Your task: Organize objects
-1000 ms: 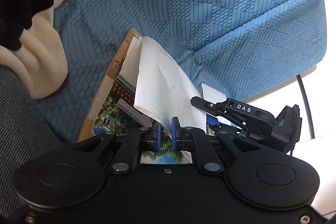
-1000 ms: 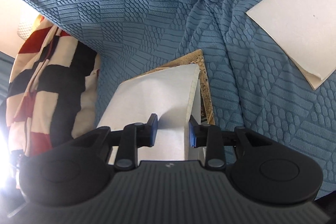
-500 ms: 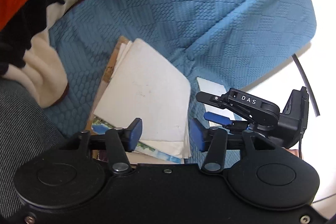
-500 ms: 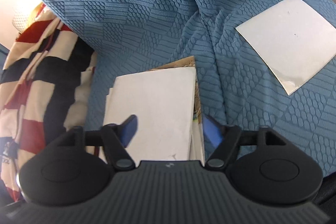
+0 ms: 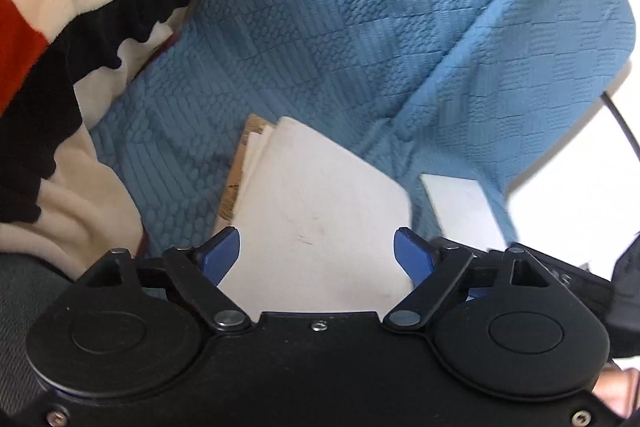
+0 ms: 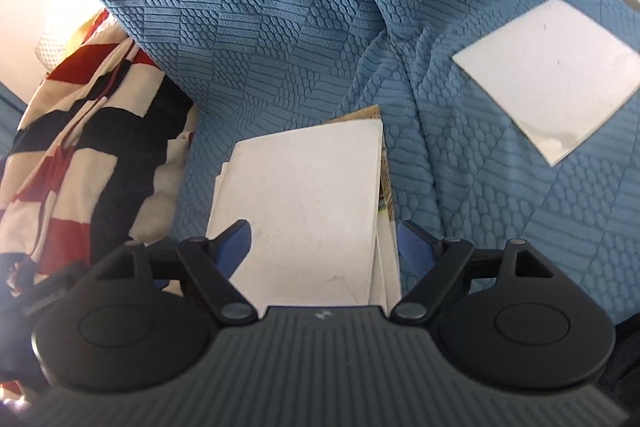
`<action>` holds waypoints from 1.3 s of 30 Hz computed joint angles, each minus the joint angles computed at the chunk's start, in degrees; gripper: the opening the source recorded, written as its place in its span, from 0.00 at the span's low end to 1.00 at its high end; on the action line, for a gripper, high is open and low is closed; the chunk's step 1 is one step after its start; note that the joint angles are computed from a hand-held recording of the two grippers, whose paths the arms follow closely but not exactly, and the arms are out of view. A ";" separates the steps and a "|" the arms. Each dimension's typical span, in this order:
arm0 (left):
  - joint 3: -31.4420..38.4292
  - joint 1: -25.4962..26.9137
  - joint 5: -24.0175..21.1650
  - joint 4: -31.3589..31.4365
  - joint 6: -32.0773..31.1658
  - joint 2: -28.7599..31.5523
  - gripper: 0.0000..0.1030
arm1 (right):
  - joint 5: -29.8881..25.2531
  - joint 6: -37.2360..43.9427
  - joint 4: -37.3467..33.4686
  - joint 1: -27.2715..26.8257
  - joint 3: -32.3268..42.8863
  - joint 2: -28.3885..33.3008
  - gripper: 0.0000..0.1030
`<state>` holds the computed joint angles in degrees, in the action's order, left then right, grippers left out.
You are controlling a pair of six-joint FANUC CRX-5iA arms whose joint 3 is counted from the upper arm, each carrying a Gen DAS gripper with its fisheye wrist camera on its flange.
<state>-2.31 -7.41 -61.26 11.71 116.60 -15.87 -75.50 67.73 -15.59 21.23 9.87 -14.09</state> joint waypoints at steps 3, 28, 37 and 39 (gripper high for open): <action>1.52 -0.86 -1.08 -3.17 0.61 1.86 0.81 | 1.14 -0.88 1.12 0.96 -1.61 -0.42 0.79; -4.46 3.80 -3.55 6.90 -4.35 2.37 0.47 | 1.40 -2.59 12.11 7.40 -4.31 1.93 0.43; -2.48 2.09 -4.78 3.63 -1.77 2.14 0.50 | 0.90 -2.69 10.84 6.00 -2.29 2.01 0.42; -1.46 1.50 -5.06 2.41 -1.16 1.99 0.52 | 0.77 -2.54 11.01 5.92 -1.38 1.69 0.43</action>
<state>-3.77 -5.92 -66.31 14.12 115.44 -13.89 -74.72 65.19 -4.58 27.15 8.49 -12.40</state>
